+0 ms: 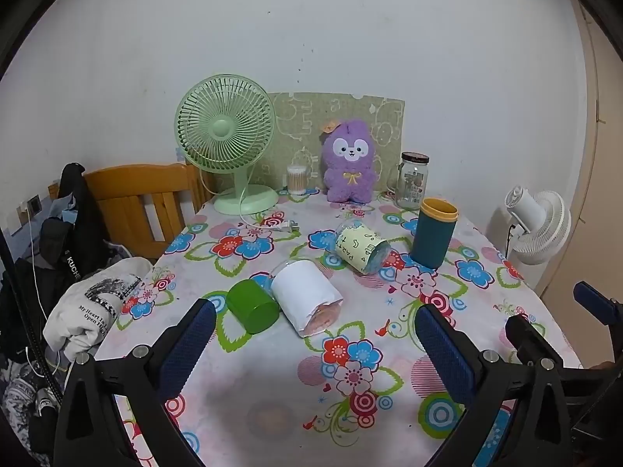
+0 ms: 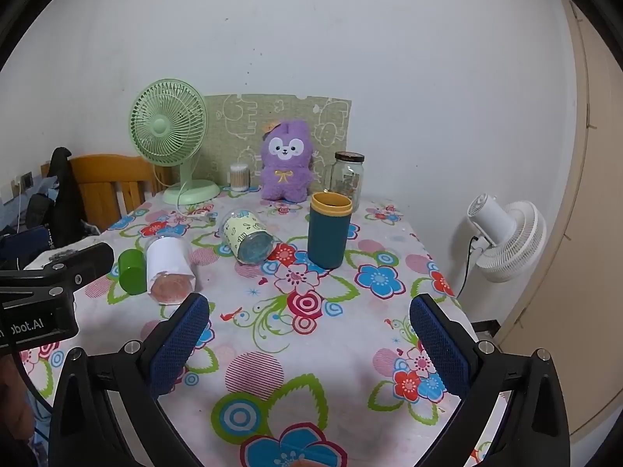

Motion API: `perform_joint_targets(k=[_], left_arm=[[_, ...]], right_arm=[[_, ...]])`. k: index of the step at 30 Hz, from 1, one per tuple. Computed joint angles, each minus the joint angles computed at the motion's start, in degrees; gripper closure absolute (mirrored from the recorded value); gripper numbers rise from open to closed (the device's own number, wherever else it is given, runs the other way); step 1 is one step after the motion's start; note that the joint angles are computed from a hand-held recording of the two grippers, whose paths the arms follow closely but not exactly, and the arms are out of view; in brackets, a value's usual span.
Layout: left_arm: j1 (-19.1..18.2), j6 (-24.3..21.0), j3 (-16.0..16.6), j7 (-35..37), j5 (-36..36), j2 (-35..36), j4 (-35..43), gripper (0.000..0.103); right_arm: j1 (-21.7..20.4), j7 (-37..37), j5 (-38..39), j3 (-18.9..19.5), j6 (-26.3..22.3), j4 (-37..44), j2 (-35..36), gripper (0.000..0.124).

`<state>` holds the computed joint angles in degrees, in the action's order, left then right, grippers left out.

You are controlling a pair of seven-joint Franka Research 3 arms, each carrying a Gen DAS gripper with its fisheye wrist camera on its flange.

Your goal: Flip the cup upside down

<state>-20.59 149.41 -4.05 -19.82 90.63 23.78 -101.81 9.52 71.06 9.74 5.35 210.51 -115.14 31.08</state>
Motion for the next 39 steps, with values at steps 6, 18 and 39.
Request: perform_joint_targets(k=[6, 18, 39], left_arm=[[0.0, 0.1, 0.0, 0.0, 0.0, -0.1, 0.0, 0.000], [0.0, 0.1, 0.0, 0.6, -0.8, -0.3, 0.0, 0.000], [-0.1, 0.5, 0.0, 0.7, -1.7, -0.2, 0.2, 0.000]], right_arm=[[-0.1, 0.3, -0.2, 0.2, -0.4, -0.7, -0.8, 0.021], [0.1, 0.0, -0.1, 0.0, -0.5, 0.1, 0.0, 0.021], [0.4, -0.3, 0.2, 0.0, -0.9, 0.4, 0.5, 0.021]])
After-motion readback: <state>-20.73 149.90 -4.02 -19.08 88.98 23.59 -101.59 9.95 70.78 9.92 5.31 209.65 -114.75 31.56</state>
